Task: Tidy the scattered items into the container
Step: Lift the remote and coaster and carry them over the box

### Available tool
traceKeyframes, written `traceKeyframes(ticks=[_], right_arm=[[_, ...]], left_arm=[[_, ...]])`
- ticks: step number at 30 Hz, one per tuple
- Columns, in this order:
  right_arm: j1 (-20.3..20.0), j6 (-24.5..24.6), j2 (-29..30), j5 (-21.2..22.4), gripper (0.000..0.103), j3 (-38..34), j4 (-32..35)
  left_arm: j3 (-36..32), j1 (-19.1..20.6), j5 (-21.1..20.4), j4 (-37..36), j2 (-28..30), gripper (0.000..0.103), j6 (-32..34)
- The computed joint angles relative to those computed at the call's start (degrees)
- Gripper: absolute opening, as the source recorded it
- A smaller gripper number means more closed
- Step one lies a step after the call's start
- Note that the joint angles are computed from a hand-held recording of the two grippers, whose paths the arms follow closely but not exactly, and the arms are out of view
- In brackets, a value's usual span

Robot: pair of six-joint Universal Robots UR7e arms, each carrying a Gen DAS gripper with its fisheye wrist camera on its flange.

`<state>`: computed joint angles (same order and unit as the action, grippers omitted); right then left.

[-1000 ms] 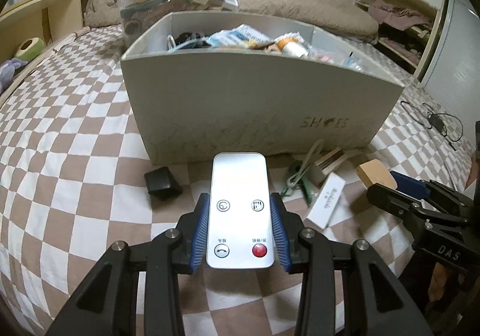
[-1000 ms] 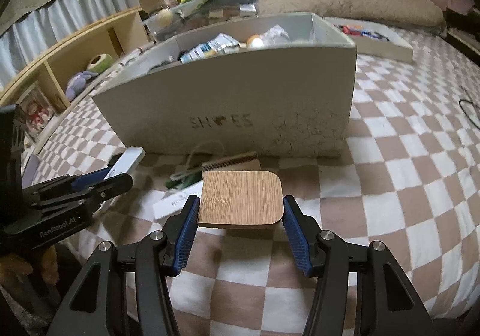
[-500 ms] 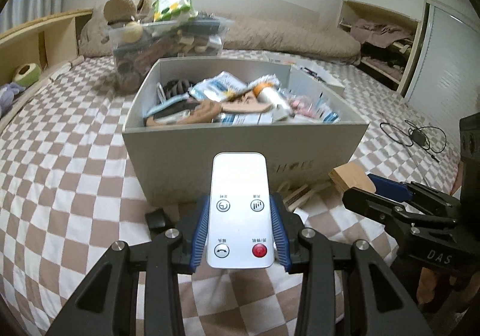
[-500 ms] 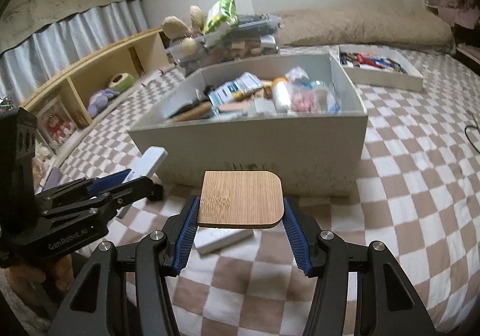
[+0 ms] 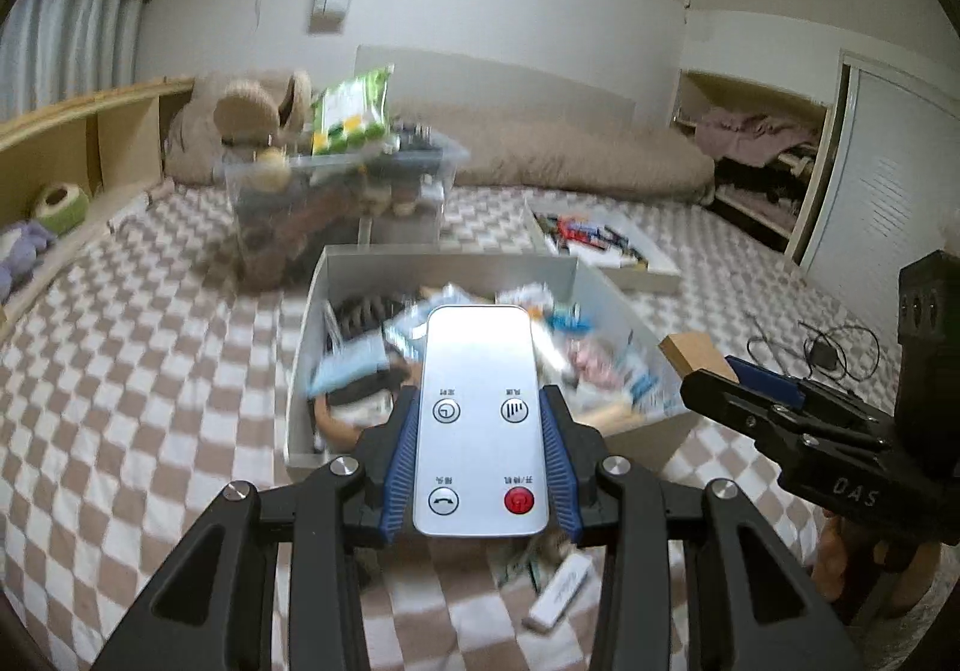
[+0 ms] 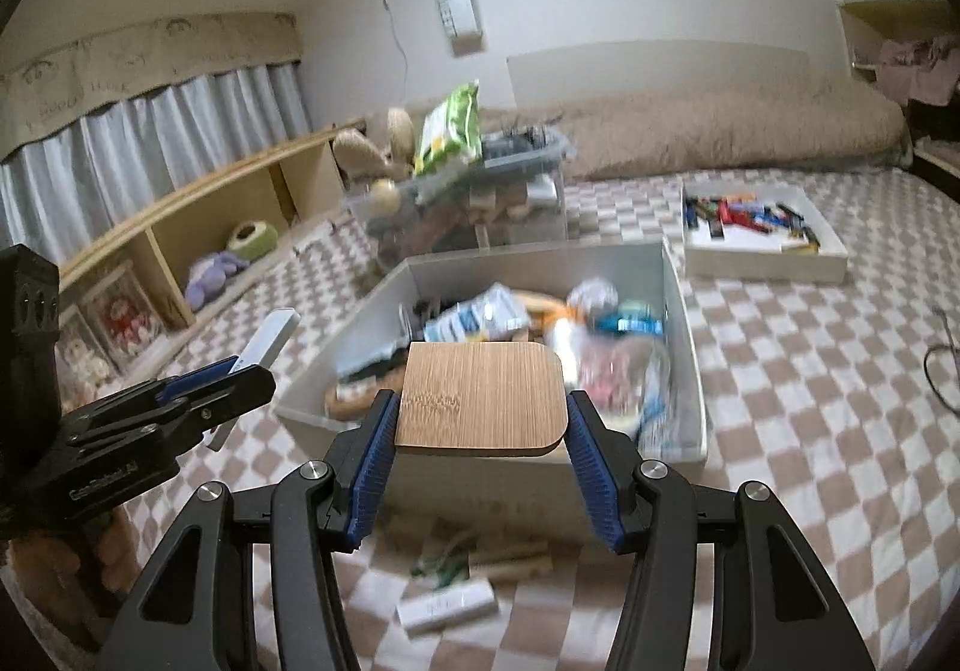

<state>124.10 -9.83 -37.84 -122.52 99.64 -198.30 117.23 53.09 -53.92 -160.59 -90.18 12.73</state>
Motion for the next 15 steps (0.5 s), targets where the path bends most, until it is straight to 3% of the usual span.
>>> traceKeyframes(ticks=[7,15], right_arm=[[-0.52,-2.65,0.92,2.06,0.056,-6.0,1.19],[-2.03,-1.8,1.43,3.73,0.056,-9.14,1.99]], left_arm=[[-4.66,-0.86,-1.99,-2.37,3.78,0.039,2.78],[-8.81,0.09,-3.9,-4.08,8.48,0.039,3.53]])
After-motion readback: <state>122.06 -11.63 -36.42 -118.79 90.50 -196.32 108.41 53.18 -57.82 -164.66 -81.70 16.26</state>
